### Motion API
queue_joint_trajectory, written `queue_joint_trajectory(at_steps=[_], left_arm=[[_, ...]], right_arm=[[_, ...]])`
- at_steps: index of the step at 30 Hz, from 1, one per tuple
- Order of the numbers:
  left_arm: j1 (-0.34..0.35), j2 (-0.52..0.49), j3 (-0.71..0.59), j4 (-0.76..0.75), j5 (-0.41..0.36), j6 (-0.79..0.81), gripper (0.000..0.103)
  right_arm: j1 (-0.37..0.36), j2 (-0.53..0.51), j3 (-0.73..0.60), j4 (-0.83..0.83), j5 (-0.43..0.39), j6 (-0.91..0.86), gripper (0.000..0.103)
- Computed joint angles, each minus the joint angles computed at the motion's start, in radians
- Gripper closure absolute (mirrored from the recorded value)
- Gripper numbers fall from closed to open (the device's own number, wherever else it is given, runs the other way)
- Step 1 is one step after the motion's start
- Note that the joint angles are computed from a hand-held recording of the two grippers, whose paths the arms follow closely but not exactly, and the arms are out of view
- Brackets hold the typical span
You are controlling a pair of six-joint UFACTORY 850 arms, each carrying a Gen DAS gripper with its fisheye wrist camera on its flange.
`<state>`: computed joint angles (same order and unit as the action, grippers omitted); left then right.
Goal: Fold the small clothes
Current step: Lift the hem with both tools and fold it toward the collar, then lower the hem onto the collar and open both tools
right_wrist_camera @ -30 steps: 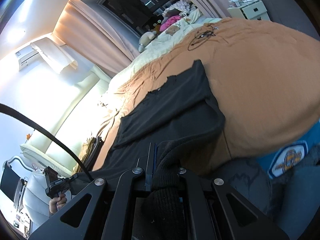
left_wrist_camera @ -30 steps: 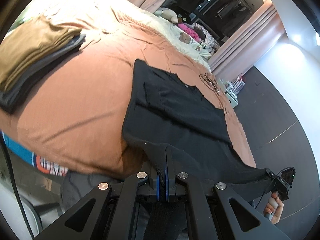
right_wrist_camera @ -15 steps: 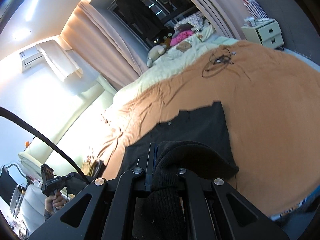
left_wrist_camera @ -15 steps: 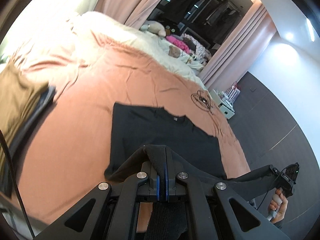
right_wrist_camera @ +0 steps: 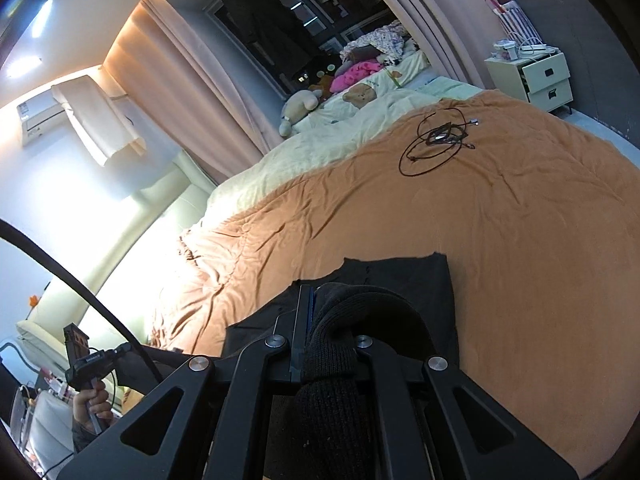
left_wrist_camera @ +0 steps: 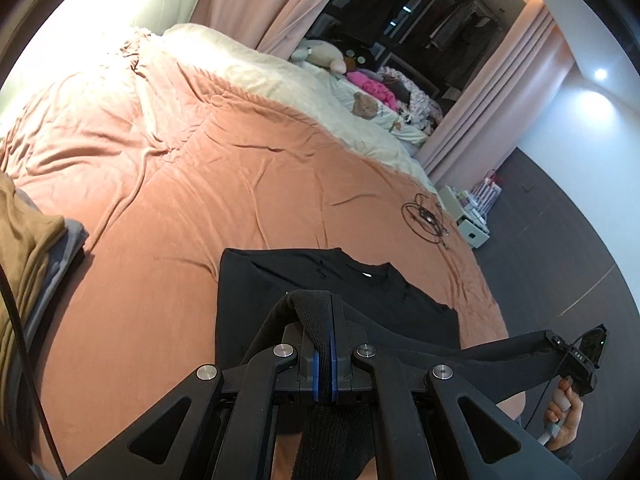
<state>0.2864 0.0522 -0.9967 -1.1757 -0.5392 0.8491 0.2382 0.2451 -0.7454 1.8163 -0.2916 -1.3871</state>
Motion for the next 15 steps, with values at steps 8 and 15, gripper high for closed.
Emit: queue_joint_trajectory(at_steps=[8,15], left_arm=[[-0.036,-0.18,-0.141,0.123,0.044,-0.117,0.1],[-0.053,-0.353,-0.252,0.24,0.072,-0.236,0.1]], right_arm=[[-0.012,-0.18,-0.158,-0.148,0.003,0.14,0.102],[-0.018,-0.376,-0.313,-0.306,0.004,0.307,0.102]])
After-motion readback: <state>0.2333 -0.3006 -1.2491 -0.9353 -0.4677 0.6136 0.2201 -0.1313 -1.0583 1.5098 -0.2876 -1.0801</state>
